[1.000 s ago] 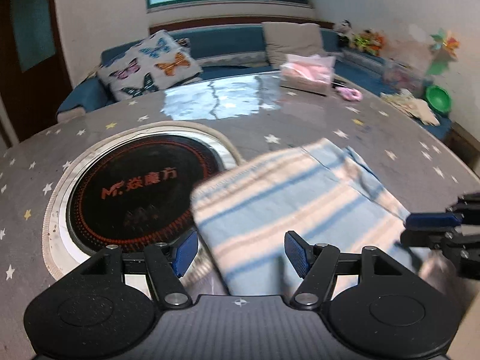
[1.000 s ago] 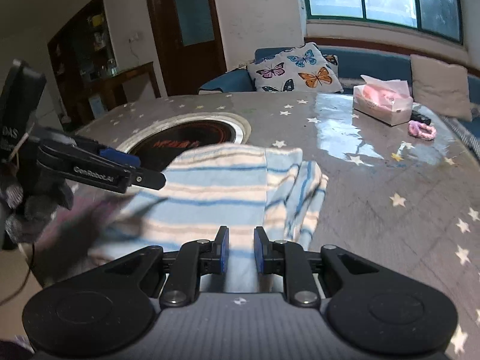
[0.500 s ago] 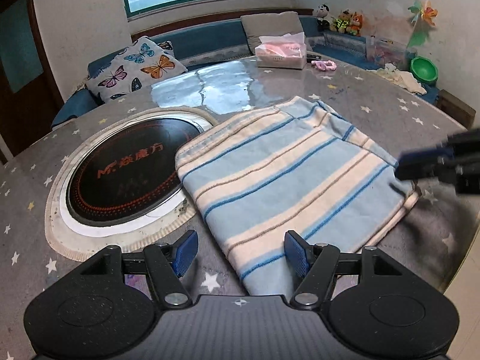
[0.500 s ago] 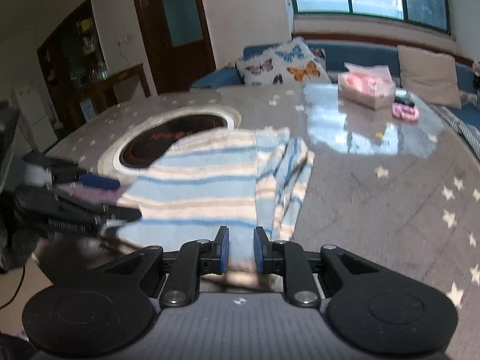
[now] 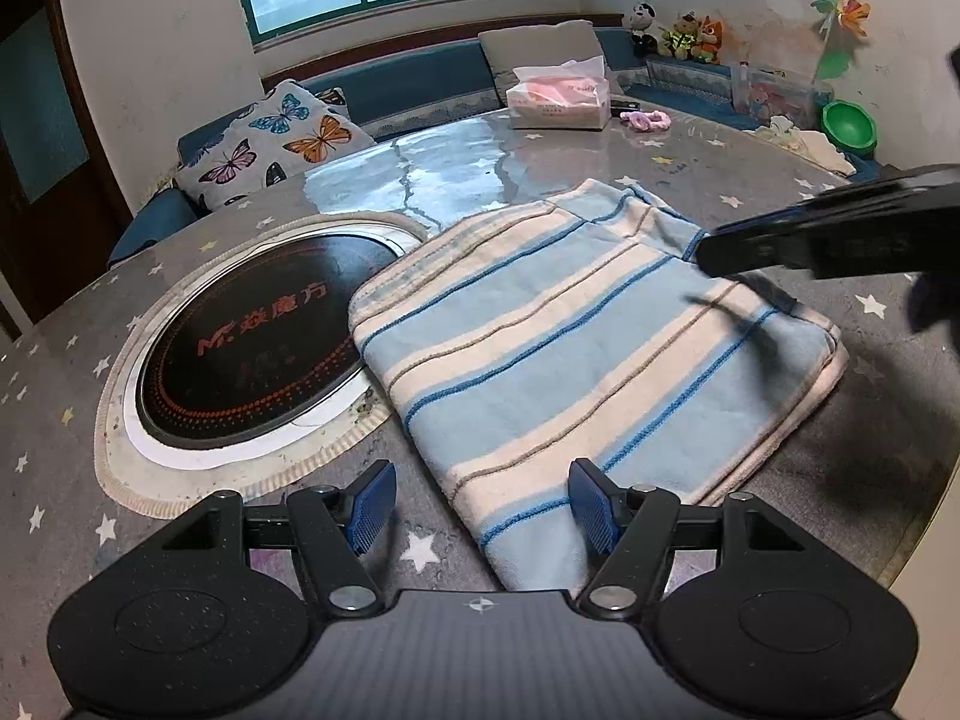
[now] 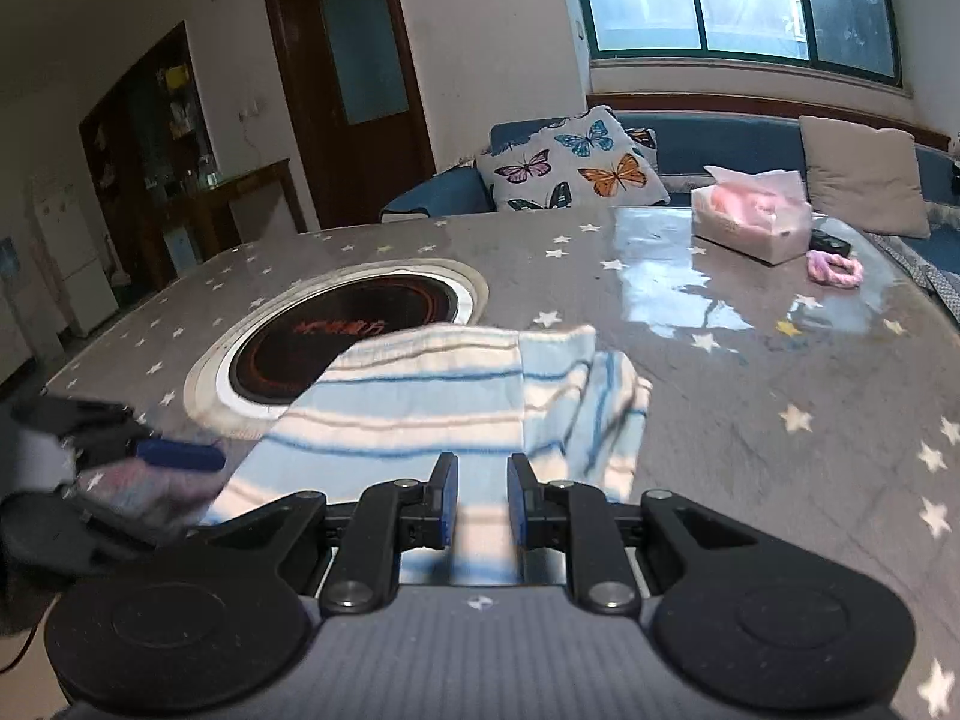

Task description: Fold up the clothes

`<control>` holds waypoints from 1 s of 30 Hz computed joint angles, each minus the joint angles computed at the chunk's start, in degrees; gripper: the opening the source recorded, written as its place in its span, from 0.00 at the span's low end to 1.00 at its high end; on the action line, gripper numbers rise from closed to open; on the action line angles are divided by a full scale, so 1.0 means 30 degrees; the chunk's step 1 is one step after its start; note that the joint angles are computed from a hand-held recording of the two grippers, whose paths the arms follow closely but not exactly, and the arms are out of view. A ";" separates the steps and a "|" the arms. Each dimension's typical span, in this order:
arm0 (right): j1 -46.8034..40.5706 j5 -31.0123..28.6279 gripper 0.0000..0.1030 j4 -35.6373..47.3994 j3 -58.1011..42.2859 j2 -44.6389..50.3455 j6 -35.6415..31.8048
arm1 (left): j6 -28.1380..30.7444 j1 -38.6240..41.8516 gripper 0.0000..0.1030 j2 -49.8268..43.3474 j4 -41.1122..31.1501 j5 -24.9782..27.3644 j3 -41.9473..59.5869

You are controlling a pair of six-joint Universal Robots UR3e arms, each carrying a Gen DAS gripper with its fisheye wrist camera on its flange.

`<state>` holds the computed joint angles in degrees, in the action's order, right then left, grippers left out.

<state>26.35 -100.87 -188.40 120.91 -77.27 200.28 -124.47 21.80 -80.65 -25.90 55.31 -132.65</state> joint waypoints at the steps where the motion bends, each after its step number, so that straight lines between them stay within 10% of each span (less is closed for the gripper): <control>1: -0.0127 -0.0125 0.17 0.0021 -0.0357 0.0474 -0.0102 | -0.0051 0.0043 0.65 0.0011 -0.0106 -0.0024 0.0018; 30: -0.2696 0.1242 0.14 0.3609 -0.6910 0.4669 -0.1119 | 0.1168 0.0732 0.66 0.0066 -0.3382 -0.0668 0.1317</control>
